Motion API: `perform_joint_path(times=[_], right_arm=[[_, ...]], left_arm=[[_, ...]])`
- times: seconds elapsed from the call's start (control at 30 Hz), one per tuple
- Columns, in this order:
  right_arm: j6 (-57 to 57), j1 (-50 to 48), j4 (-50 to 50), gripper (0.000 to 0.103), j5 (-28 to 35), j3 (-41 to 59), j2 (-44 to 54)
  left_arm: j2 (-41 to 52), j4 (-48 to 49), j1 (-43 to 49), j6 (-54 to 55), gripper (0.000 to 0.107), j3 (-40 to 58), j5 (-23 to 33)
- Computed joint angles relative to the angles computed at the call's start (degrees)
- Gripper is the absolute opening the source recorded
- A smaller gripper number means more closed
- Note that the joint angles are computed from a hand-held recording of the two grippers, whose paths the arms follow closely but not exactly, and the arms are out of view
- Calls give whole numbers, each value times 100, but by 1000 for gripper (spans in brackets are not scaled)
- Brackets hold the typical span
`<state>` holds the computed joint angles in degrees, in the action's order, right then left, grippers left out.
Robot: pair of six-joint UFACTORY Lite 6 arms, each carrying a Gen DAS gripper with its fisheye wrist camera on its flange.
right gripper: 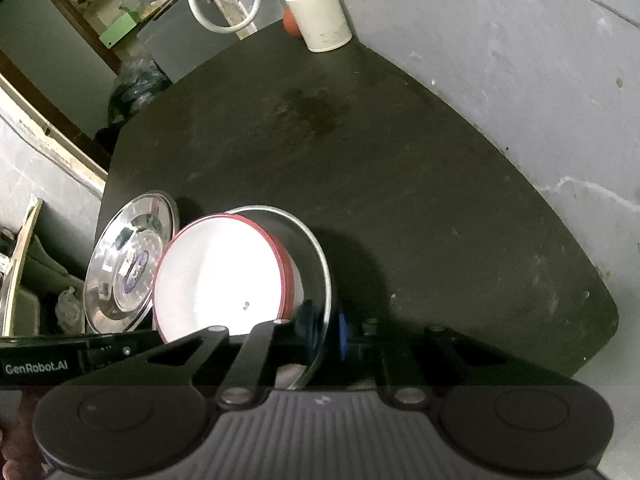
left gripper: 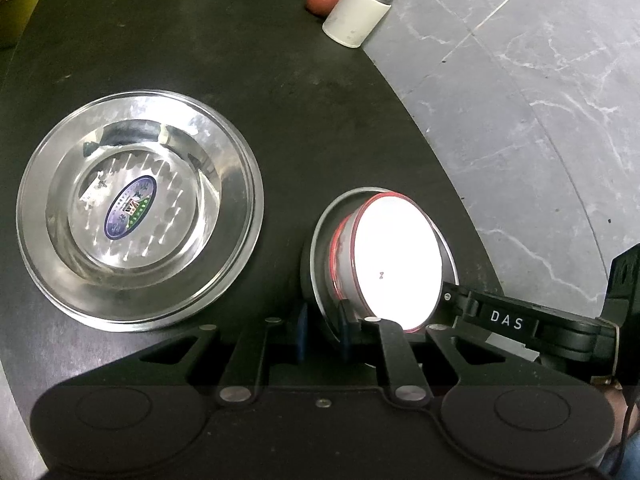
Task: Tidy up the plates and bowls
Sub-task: 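Lift the steel bowl with nested white bowls over the steel plate stack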
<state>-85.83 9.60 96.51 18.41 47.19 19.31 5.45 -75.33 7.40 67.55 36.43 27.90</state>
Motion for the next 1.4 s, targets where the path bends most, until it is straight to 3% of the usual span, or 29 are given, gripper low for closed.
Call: perform_joint_path(times=[0.73,1.4], right_arm=[[-779,-59,679,14,84,-291,-280],[-12,555,-74,14,60,935,280]], left_arm=[[-322,-586,144,878,15,-144,30],[-718,-217,1273,661,15,-36,291]])
